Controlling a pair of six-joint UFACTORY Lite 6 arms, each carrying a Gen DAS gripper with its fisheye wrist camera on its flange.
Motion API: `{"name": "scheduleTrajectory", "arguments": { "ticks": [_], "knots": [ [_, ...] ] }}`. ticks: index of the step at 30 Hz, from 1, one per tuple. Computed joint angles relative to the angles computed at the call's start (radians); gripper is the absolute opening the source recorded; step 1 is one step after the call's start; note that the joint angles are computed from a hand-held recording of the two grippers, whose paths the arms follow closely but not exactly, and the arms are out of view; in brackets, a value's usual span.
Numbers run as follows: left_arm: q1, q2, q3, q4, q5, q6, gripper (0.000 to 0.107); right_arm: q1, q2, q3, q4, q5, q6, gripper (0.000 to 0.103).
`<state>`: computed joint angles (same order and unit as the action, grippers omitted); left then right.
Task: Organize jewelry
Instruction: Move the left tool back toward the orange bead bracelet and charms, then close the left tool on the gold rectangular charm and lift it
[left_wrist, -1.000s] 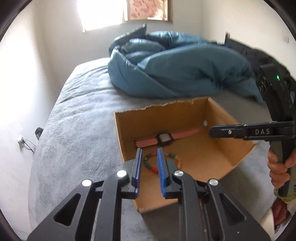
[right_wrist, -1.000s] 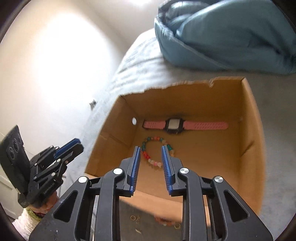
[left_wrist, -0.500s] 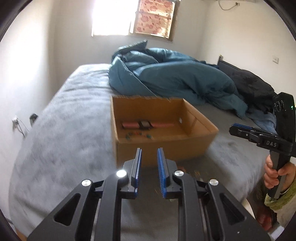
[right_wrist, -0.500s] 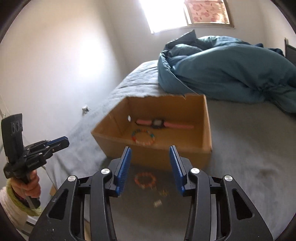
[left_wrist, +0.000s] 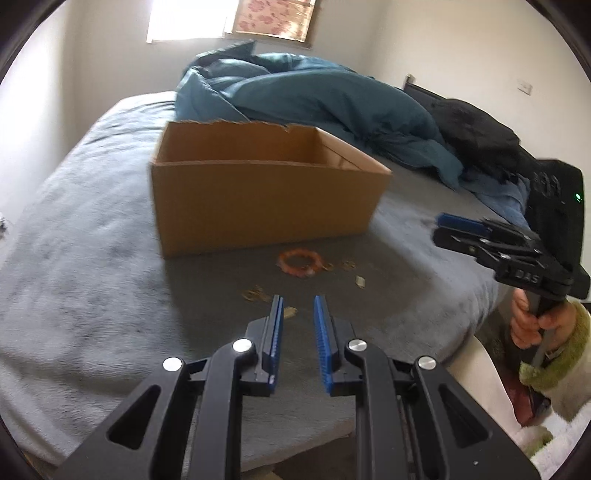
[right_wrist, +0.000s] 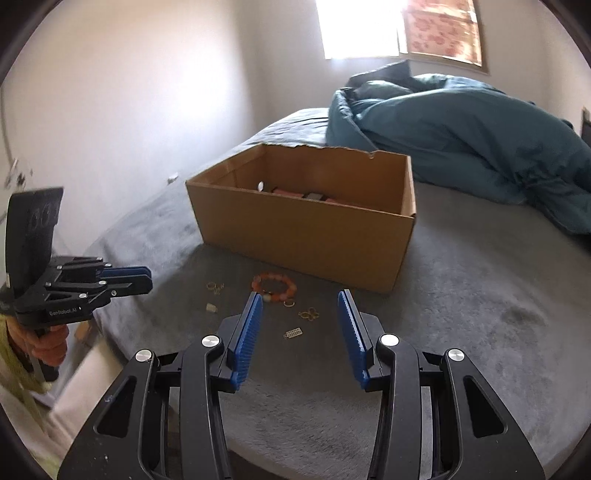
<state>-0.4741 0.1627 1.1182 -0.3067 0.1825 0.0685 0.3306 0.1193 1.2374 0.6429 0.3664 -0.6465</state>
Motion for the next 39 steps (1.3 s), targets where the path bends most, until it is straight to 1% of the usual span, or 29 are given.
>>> {"name": "scheduleTrajectory", "arguments": {
  "ticks": [2,3,6,9,10,12,13,17,21,23,25,27,33,37,39],
  "knots": [
    [0.004,0.038,0.025,-0.125,0.005,0.158,0.016,-0.013,0.041,0.024,0.073,0.019,-0.112,0.041],
    [0.008,0.071,0.046,-0.189,0.012,0.243,0.016,-0.014,0.052,0.030,0.086,0.025,-0.136,0.041],
    [0.019,0.151,0.097,-0.273,0.032,0.382,0.016,-0.023,0.128,0.083,0.141,0.056,-0.227,0.041],
    [0.029,0.225,0.151,-0.253,0.050,0.410,0.018,-0.020,0.193,0.122,0.150,0.079,-0.283,0.041],
    [0.033,0.255,0.175,-0.256,0.060,0.427,0.020,-0.018,0.219,0.142,0.144,0.088,-0.293,0.041],
    [0.043,0.300,0.210,-0.260,0.063,0.443,0.028,-0.015,0.267,0.185,0.135,0.114,-0.298,0.041],
    [0.049,0.319,0.226,-0.275,0.065,0.463,0.028,-0.014,0.290,0.206,0.129,0.123,-0.302,0.041],
    [0.055,0.387,0.285,-0.246,0.072,0.446,0.028,-0.005,0.385,0.292,0.089,0.170,-0.296,0.041],
    [0.044,0.410,0.309,-0.178,0.059,0.416,0.028,-0.001,0.432,0.313,0.077,0.193,-0.301,0.041],
    [0.038,0.415,0.315,-0.138,0.054,0.394,0.028,0.004,0.448,0.320,0.069,0.201,-0.295,0.040],
    [0.036,0.415,0.316,-0.137,0.050,0.399,0.028,0.008,0.455,0.321,0.062,0.205,-0.292,0.037],
    [0.033,0.416,0.317,-0.138,0.048,0.408,0.023,0.012,0.460,0.323,0.055,0.207,-0.288,0.037],
    [0.025,0.415,0.301,-0.130,0.030,0.431,0.018,0.013,0.475,0.326,0.037,0.216,-0.263,0.036],
    [0.014,0.433,0.320,-0.014,0.034,0.321,0.017,0.001,0.488,0.342,0.041,0.236,-0.246,0.036],
    [0.016,0.440,0.321,-0.028,0.032,0.330,0.017,0.000,0.506,0.354,0.039,0.242,-0.238,0.036]
  ]
}}
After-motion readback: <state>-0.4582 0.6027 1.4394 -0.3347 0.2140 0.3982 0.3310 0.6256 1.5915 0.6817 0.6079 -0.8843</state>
